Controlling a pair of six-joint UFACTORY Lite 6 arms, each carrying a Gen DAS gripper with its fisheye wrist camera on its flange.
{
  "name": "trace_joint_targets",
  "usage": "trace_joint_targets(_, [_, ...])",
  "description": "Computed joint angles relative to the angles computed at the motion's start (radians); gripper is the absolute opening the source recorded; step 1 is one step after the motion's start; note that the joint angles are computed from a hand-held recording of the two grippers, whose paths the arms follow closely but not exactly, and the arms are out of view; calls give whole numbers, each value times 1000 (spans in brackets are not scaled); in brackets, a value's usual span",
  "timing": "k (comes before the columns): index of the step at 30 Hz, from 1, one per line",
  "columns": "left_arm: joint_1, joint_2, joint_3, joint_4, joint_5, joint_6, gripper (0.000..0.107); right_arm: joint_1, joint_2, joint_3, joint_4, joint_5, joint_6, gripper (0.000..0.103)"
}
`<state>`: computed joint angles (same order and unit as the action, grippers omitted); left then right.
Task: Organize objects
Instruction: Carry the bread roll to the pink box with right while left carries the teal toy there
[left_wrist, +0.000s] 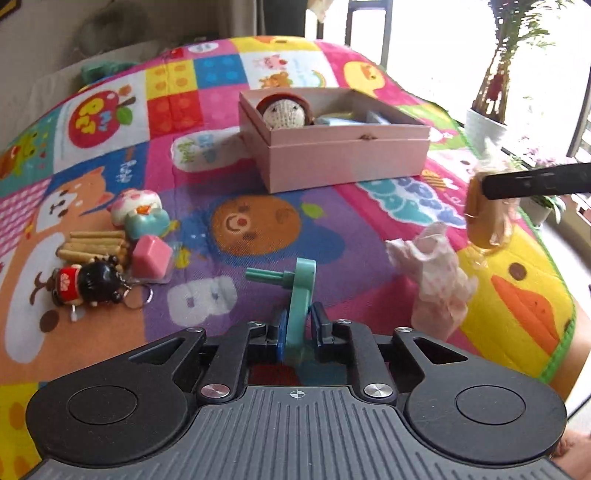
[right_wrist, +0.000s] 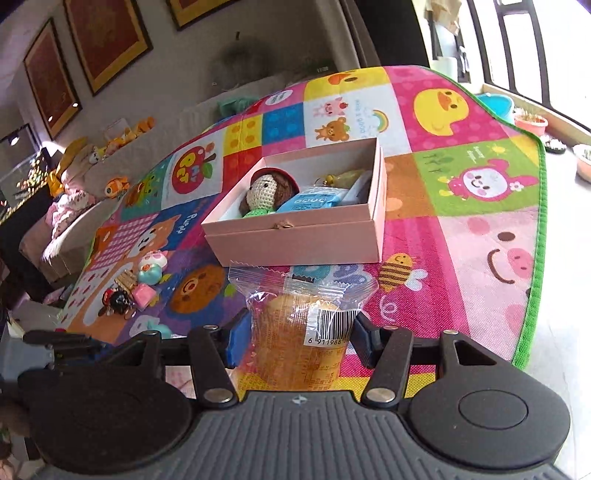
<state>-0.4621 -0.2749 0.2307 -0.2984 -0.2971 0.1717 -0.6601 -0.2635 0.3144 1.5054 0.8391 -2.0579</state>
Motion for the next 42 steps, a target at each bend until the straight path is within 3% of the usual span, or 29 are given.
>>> trace_joint_targets(2, [-23,18,-2,-47,-49,14,14,-10,-21,-18,4,17,-18,56])
trace_joint_targets(5, [-20,-88,-9,20,-16,-41,14,-91,-16,1,-51,114,9,55])
trace_joint_targets(9, [-75,-131,124,-237,-40,255,14,-154,18,51,-78,218,34,55])
trace_joint_targets(11, [-67,-26,264,-190,-62,234,14,-147,22,61,-72,228,42,55])
trace_joint_targets(13, [-30,144,439,-37,-73,88,14,-136,20,56,-61,224,39,55])
trace_joint_targets(16, [6,429,709,-13,-87,15,14,-133,18,49,-63,220,38,55])
trace_joint_targets(19, [60,651,928,197,29,-248,16,-147,31,61,-64,214,37,55])
trace_joint_targets(21, [69,750,1013,253,84,-319,16,-147,57,88,-61,200,48,55])
trace_joint_targets(24, [74,715,894,186,-62,-269,16,-131,88,143,-48,174,86,55])
trace_joint_targets(29, [151,475,595,489,-207,-567,16,-47,188,353,-7,180,270,55])
trace_joint_targets(32, [213,326,389,687,-308,-691,16,119,282,540,67,34,328,55])
trace_joint_targets(36, [322,282,174,819,-552,-723,16,407,463,797,203,-335,181,55])
trace_joint_targets(39, [414,403,145,903,-733,-741,16,599,638,987,403,-596,-123,55])
trace_joint_targets(42, [476,491,162,954,-813,-783,16,733,833,1189,642,-771,-437,55])
